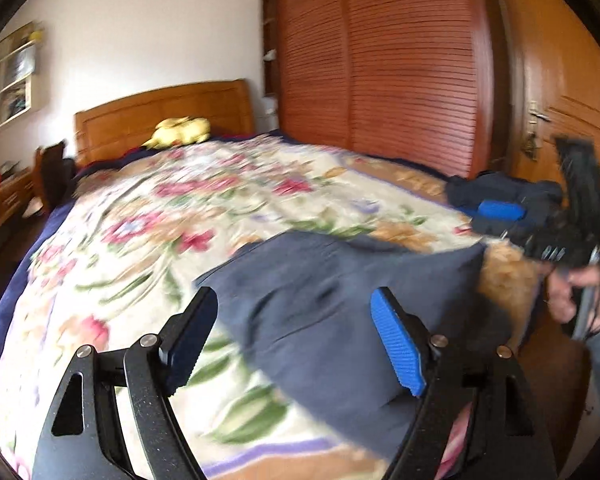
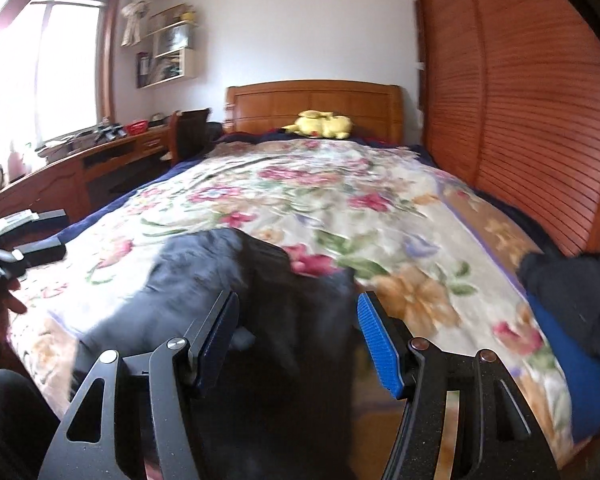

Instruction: Fold large clothes

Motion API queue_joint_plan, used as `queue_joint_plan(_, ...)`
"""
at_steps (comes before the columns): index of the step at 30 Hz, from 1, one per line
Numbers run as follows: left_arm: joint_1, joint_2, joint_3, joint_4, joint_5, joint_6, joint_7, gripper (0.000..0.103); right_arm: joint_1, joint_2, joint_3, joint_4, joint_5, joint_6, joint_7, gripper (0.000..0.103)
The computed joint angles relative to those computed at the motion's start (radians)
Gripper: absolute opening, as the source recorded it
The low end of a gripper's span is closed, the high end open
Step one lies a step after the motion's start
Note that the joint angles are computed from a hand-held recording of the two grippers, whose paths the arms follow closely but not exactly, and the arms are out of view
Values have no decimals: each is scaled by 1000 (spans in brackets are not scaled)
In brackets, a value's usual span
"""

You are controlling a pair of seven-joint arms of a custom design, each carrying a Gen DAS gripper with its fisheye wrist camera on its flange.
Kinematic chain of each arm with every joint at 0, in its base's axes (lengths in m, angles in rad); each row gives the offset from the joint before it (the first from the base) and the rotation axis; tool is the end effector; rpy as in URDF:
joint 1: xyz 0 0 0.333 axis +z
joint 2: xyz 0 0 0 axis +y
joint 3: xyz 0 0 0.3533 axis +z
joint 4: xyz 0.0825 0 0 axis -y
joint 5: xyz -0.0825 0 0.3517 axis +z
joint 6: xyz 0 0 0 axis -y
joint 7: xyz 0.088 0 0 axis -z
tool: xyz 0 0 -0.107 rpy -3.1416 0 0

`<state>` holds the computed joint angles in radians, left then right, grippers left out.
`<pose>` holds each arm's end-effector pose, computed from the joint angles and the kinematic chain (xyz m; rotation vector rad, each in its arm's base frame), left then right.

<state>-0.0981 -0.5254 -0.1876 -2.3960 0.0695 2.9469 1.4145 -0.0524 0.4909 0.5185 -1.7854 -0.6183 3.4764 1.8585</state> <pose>0.3703 -0.1370 0.6766 -1.4054 1.7550 -1.0216 0.6022 0.2934 0.5162 -1.7370 0.8220 -0.5845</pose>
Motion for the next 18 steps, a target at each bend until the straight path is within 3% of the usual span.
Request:
queue_joint_plan(3,44,-21,2,-64,10,31,-23,80,-43,69,124,100,-38,-134,-42,64)
queue_joint_plan(6,48,-32,32,-119,2,67,-19,80,-81,150,259,198,-24,-288,-143,64)
queue_joint_plan(7,51,-34,39,-137,-3,82,-21,80,-75,169,277,232,-12,-331,-174,64)
queue_joint_plan(10,33,-33,79,-173,-33,119,-12,80,-41,205,293,326,34,-448,-247,64)
queue_joint_plan(13,72,-29,63,-196,-35,150,-21,80,13,234,269,414,79,-547,-291,64)
queue_joint_plan(18,36,-19,127,-224,-58,170,21,80,90,272,232,551,165,-717,-351,64)
